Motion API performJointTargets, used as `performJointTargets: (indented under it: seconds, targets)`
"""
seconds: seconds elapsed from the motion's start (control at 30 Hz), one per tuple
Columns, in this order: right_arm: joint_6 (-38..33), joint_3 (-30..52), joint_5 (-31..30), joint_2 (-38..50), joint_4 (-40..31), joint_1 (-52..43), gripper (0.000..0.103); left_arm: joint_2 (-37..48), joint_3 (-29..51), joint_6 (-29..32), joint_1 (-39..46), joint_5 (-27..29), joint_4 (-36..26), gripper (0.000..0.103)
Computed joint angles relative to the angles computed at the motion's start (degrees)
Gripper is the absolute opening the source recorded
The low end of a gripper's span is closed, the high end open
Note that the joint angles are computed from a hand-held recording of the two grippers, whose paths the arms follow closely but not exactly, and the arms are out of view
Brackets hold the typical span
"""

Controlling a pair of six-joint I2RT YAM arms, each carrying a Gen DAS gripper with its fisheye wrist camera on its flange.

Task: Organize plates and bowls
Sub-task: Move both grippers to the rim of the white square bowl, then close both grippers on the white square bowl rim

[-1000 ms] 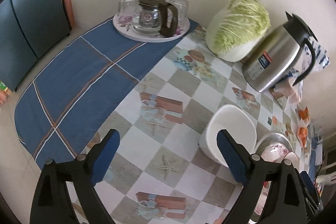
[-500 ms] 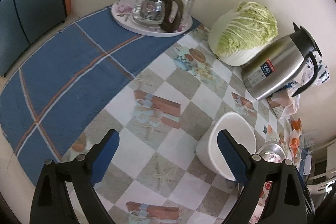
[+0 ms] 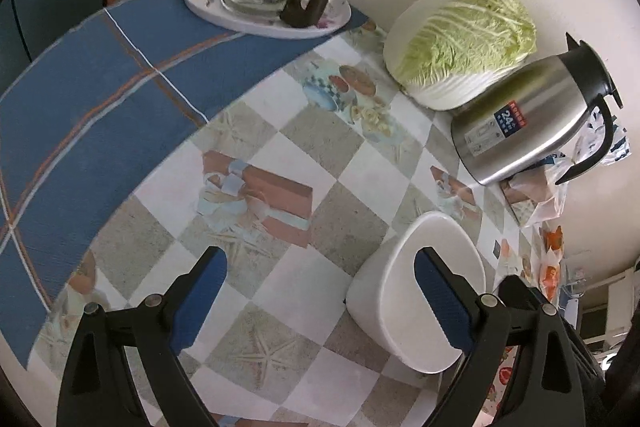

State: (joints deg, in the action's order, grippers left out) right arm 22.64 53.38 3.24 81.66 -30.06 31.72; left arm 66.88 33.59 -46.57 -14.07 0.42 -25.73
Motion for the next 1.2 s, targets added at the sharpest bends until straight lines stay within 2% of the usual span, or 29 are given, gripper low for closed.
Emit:
performJointTargets:
  seconds: [0.1, 0.23, 0.43, 0.47, 0.5, 0.57, 0.67, 0.83, 1.1, 1.2]
  targets:
    - [-1.19, 1.12, -0.39, 3.25, 0.30, -0.01, 0.066, 2.51, -0.17, -0.39, -0.74, 1.34, 1.88, 0.095]
    - [-1.16, 1.67, -0.82, 6.72, 0.95, -0.29, 0.050, 5.12, 0.31, -0.08, -1.70, 1.56, 2.66, 0.095]
    - [-1.46, 1.93, -1.79, 8.29, 1.92, -0.50, 0.037, 7.71, 1.40, -0.03, -2.99, 1.11, 2.70, 0.094]
    - [-1.63, 2.16, -1.71, 8.75, 1.81, -0.44, 0.034, 7.81, 1.38, -0.28, -3.00, 1.33, 2.73, 0.088]
    - [-1.70, 2.24, -1.73, 9.00, 1.77, -0.40, 0.030, 7.97, 1.30, -0.42, -3.00, 1.73, 2.93, 0.073]
    - [-1.74, 2.38, -1.91, 9.57, 1.77, -0.42, 0.024, 8.86, 1.54, -0.28, -3.21, 2.09, 2.97, 0.054]
    - [-1.81, 2.26, -2.45, 10.02, 2.03, -0.29, 0.016, 10.48, 1.80, -0.38, -3.84, 3.14, 3.67, 0.046]
    - [-1.98, 2.02, -1.95, 10.17, 2.35, 1.01, 0.013, 10.64, 1.26, -2.32, -3.80, 5.09, 4.67, 0.043]
    - [-2.14, 3.75, -1.21, 12.26, 1.73, 5.26, 0.012, 8.89, 0.04, -3.49, -2.07, 4.08, 2.78, 0.018]
    - [-1.87, 3.68, -1.26, 11.87, 1.64, 6.04, 0.012, 7.41, -0.02, -2.32, -0.80, 4.94, 1.46, 0.018]
